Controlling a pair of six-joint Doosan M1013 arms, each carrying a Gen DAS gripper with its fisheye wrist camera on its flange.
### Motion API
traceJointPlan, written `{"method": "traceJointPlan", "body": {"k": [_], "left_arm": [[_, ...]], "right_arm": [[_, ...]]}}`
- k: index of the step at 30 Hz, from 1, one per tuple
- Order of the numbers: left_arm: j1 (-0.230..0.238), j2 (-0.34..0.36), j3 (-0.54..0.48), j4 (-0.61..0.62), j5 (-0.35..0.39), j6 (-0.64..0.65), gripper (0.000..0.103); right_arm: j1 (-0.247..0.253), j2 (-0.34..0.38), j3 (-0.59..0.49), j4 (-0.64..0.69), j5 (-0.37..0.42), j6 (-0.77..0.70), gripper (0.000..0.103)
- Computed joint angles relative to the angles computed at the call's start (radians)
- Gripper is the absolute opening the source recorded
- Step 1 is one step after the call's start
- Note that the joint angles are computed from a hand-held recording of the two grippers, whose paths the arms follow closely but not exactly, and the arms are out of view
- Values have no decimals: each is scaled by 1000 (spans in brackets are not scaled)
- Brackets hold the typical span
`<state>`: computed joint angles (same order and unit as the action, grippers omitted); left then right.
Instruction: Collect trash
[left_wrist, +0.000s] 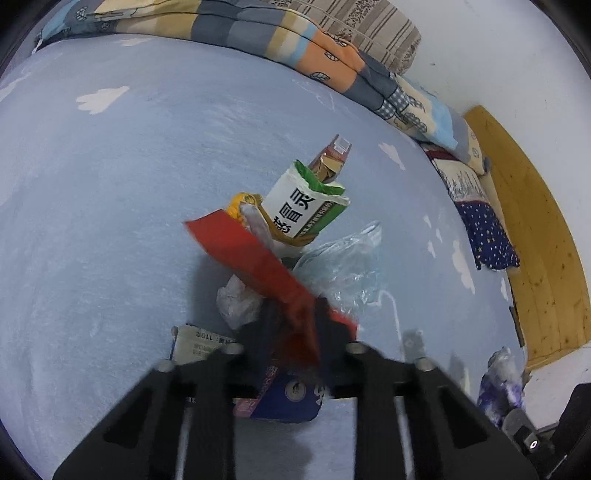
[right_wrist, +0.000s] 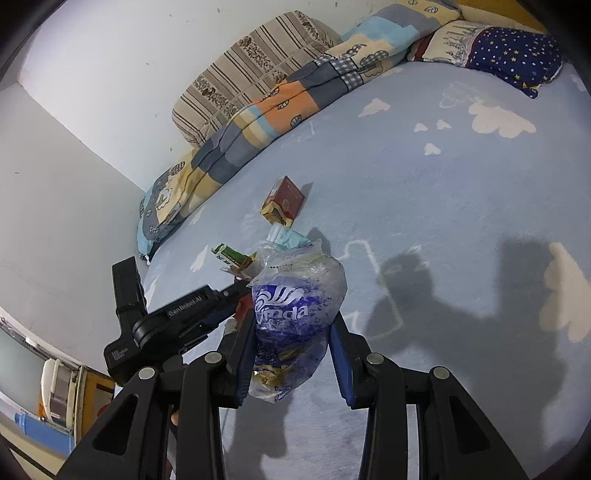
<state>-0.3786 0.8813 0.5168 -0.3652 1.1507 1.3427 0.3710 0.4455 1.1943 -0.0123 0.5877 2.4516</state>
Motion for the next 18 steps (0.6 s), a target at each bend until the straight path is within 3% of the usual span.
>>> {"method": "traceJointPlan", "body": {"k": [18], "left_arm": [[6, -130, 188, -16, -164, 137, 0]], "right_arm": [[11, 2, -20, -122, 18, 32, 39]]}}
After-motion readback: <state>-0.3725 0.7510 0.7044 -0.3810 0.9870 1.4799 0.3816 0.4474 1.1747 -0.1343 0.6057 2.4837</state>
